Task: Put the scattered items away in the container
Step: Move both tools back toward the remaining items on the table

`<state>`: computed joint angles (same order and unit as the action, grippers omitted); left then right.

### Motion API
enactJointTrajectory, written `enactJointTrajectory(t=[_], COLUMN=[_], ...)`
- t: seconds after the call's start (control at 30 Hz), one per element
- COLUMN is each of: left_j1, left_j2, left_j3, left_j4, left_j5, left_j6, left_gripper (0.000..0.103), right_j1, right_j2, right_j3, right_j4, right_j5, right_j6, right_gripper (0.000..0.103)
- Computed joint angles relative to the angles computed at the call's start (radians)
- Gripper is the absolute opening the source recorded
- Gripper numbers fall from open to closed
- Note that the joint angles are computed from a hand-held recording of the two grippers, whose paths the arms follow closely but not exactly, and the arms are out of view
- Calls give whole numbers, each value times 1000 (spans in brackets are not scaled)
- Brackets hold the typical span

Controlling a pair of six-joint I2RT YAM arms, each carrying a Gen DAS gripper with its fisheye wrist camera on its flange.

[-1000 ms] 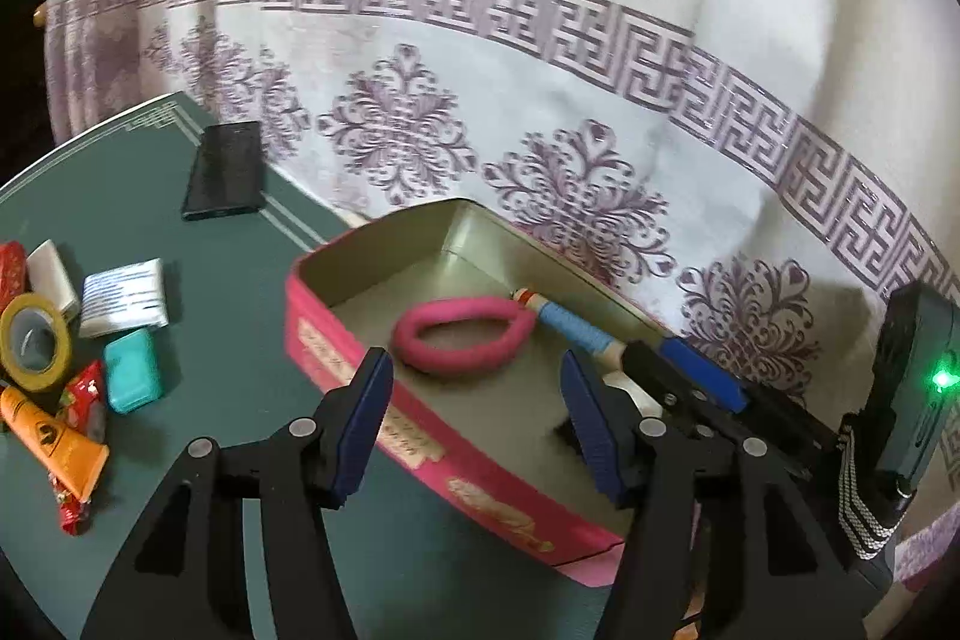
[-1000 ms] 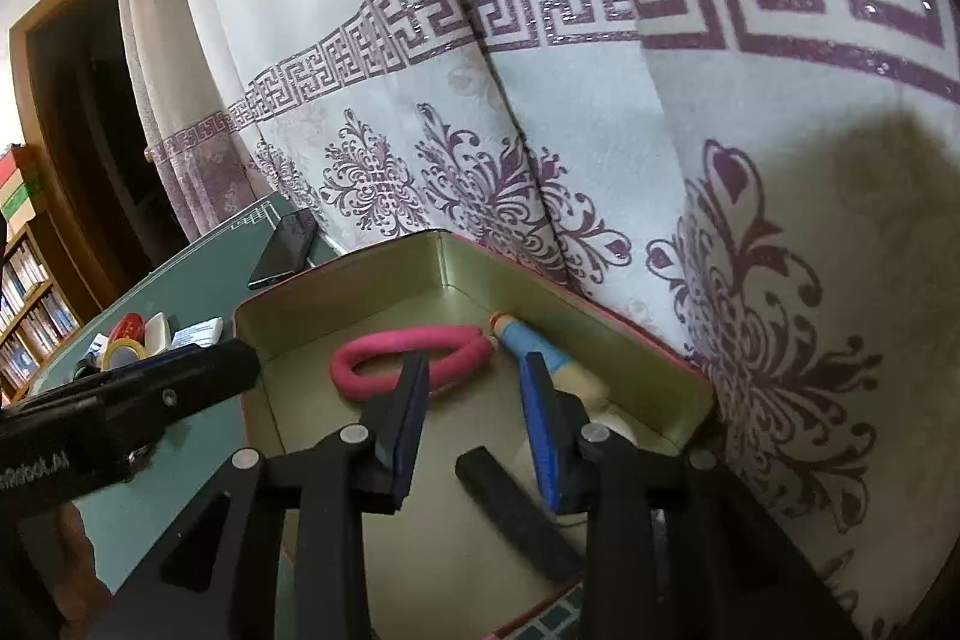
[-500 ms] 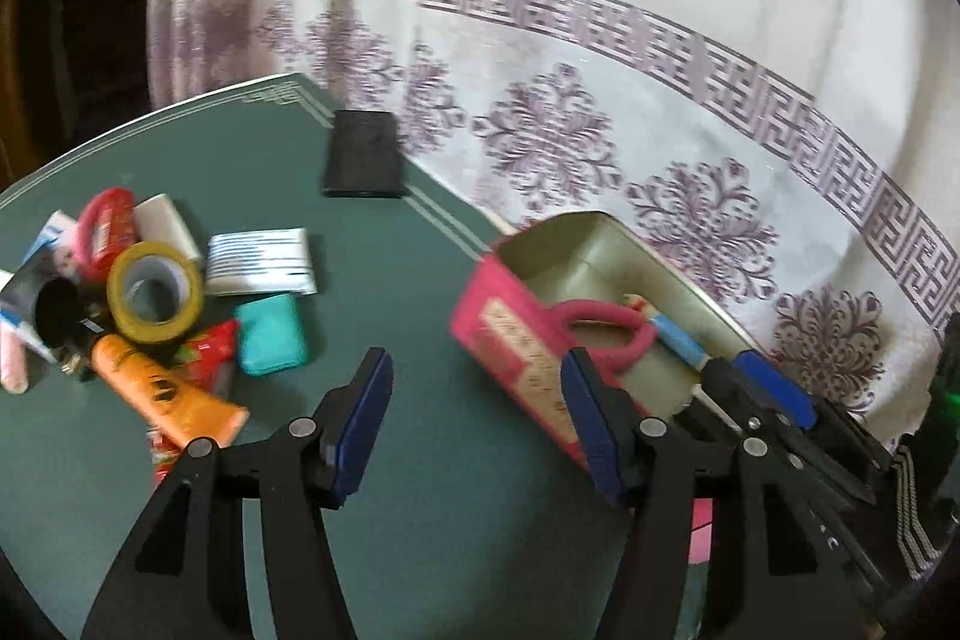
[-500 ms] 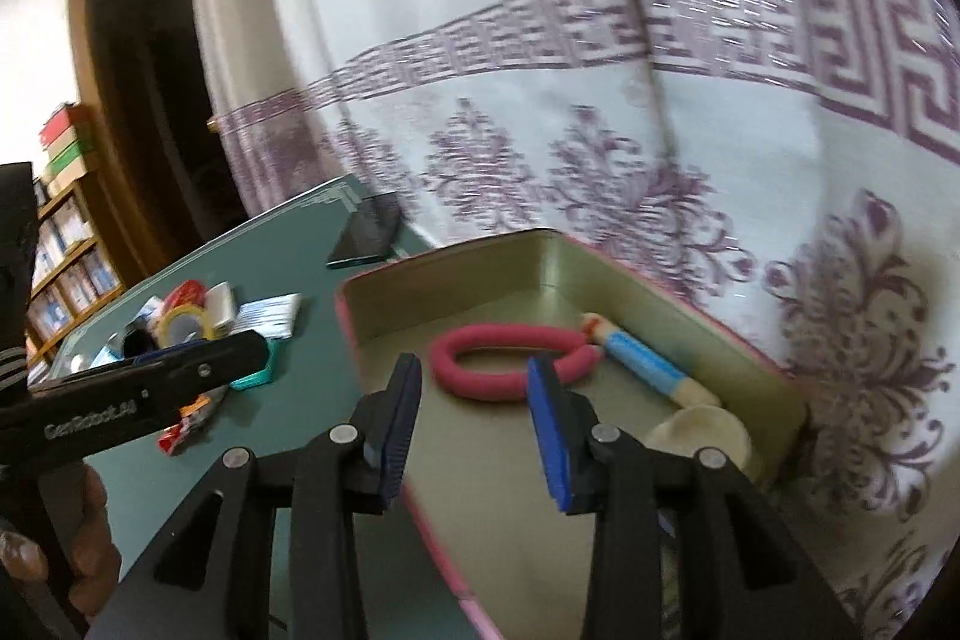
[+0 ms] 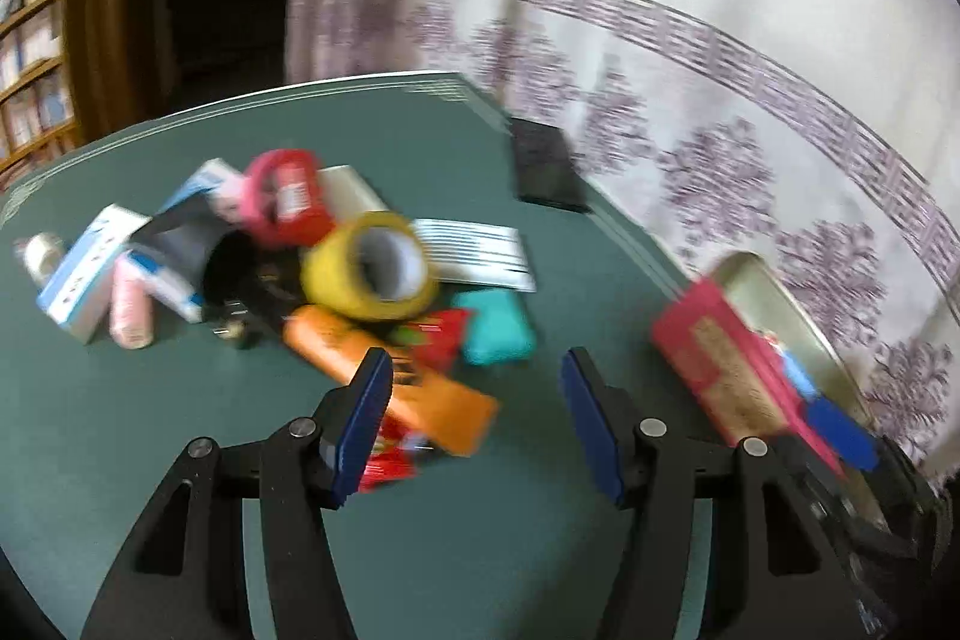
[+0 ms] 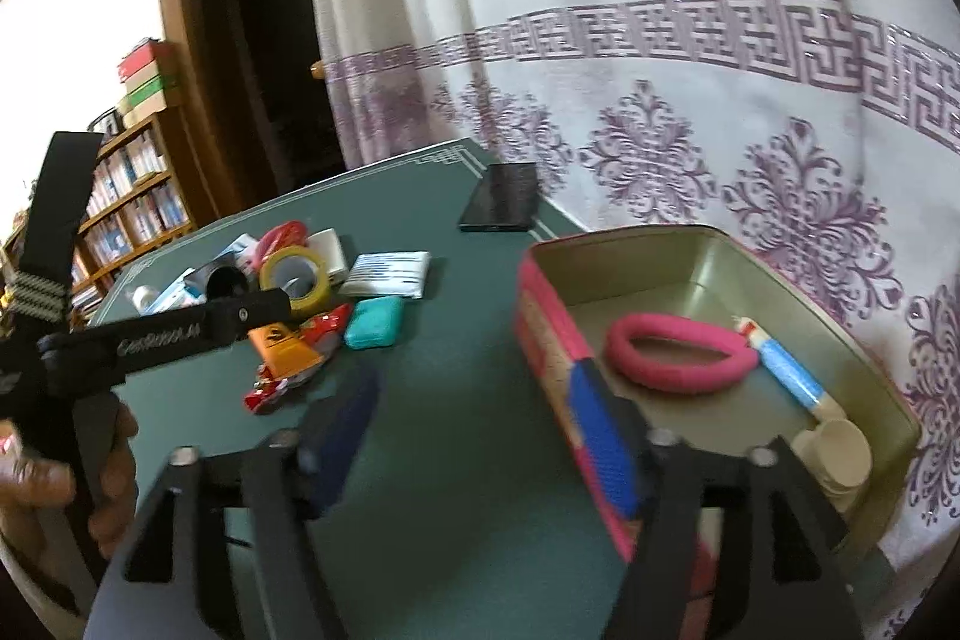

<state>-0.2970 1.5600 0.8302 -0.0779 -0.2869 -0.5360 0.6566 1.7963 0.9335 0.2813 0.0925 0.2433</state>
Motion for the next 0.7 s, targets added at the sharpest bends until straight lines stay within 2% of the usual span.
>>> enactJointTrajectory(t=[0.2, 0.43, 0.7], left_j1=[143, 273, 289], left_j2=[-38, -18, 70], left_j3=[-44, -20, 73], left_j4=[-5, -28, -57], left_j5=[35, 50, -10], left_j6=[-38, -67, -42], left_gripper=[62, 62, 62], right_j1=[25, 37, 43], right_j2=[36, 80, 115], right_j3=[40, 87, 132], right_j4=[-21, -40, -46], right_j5=[-13, -48, -86], right_j6=[-21, -25, -30], right_gripper=[77, 79, 80])
